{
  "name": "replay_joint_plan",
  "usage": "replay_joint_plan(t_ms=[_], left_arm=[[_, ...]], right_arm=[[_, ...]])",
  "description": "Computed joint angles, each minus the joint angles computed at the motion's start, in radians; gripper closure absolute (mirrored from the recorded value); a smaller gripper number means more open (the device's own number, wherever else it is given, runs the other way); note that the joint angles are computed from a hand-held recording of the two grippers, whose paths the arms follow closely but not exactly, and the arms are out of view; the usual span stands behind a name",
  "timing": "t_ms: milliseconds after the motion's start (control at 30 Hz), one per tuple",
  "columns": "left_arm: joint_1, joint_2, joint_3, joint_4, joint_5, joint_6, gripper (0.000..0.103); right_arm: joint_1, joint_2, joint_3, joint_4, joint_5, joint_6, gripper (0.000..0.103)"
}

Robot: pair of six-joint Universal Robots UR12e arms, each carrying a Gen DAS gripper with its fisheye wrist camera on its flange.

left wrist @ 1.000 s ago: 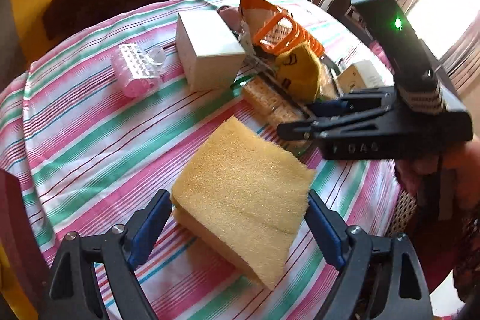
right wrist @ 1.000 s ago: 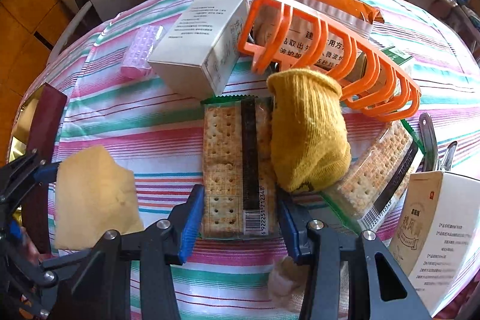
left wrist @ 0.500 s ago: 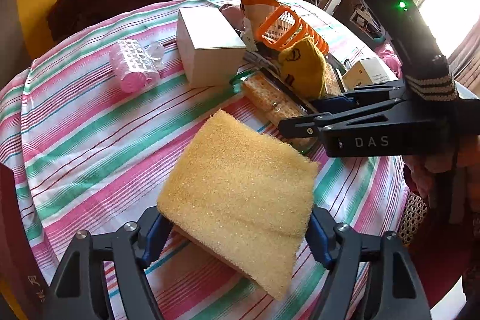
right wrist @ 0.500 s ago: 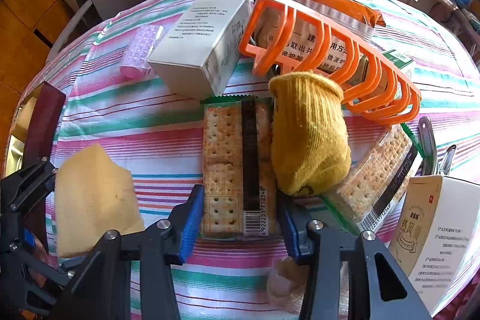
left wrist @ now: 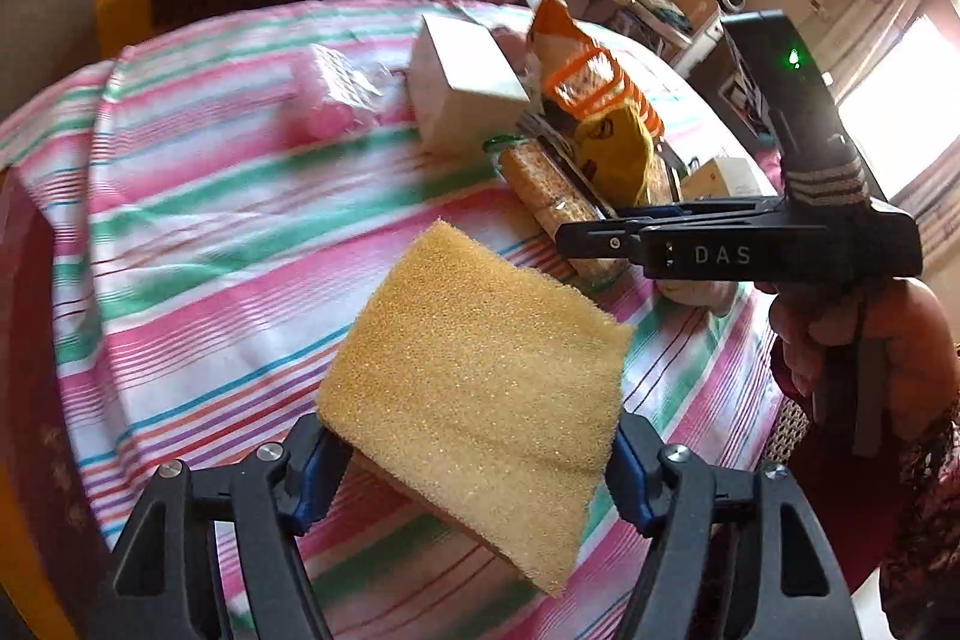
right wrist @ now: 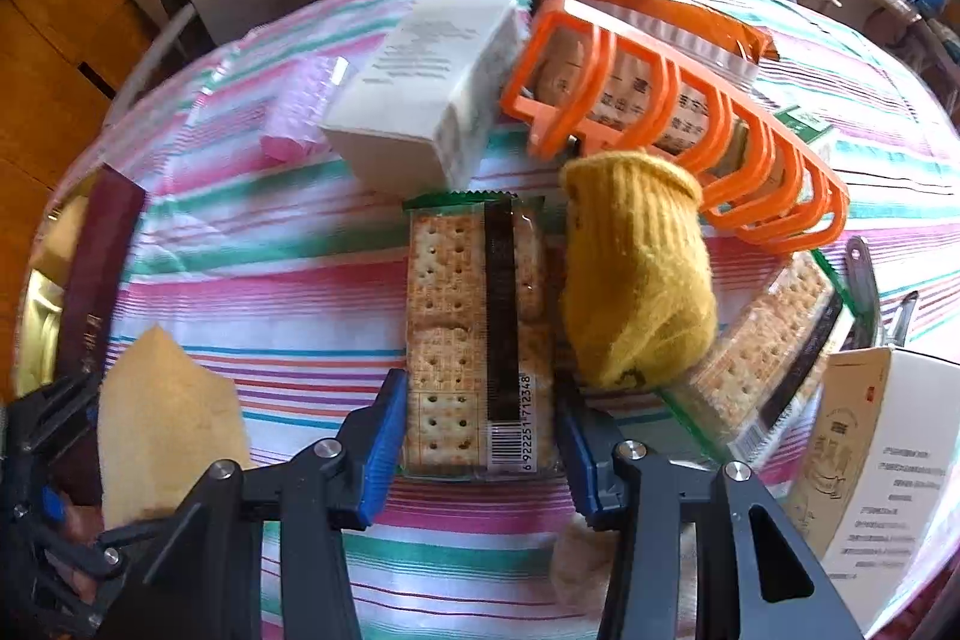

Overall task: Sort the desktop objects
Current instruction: 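Grasp the thick yellow sponge with the left tool while the right tool grasps the cracker pack, then carry the sponge and cracker pack into the gold tray and open both tools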

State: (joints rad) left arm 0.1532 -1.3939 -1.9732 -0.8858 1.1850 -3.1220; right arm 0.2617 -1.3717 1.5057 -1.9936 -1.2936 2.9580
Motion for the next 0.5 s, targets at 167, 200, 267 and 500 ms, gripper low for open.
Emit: replay_joint_plan(t_ms=[167,200,267,500], left_arm=[[0.027,0.053,-0.021,0.028,-0.019,-0.02,0.03],[0.036,0.063,-0.026,0.031,-0.027,-0.029,0.03],[0.055,0.085,-0.038,0.032,-0.033,-0.039,0.03],[0.148,0.175,-0.078,0.018,-0.069,-0.051,0.03]], right_arm=[[-0.008,-0.002,0.003,0.006,0.062,-0.027,0.055],[-0.01,-0.003,0.004,0.005,0.075,-0.034,0.055],[-0.009,-0.01,0.009,-0.001,0.085,-0.041,0.055],[0.014,-0.016,0.012,0.021,0.137,-0.058,0.055]])
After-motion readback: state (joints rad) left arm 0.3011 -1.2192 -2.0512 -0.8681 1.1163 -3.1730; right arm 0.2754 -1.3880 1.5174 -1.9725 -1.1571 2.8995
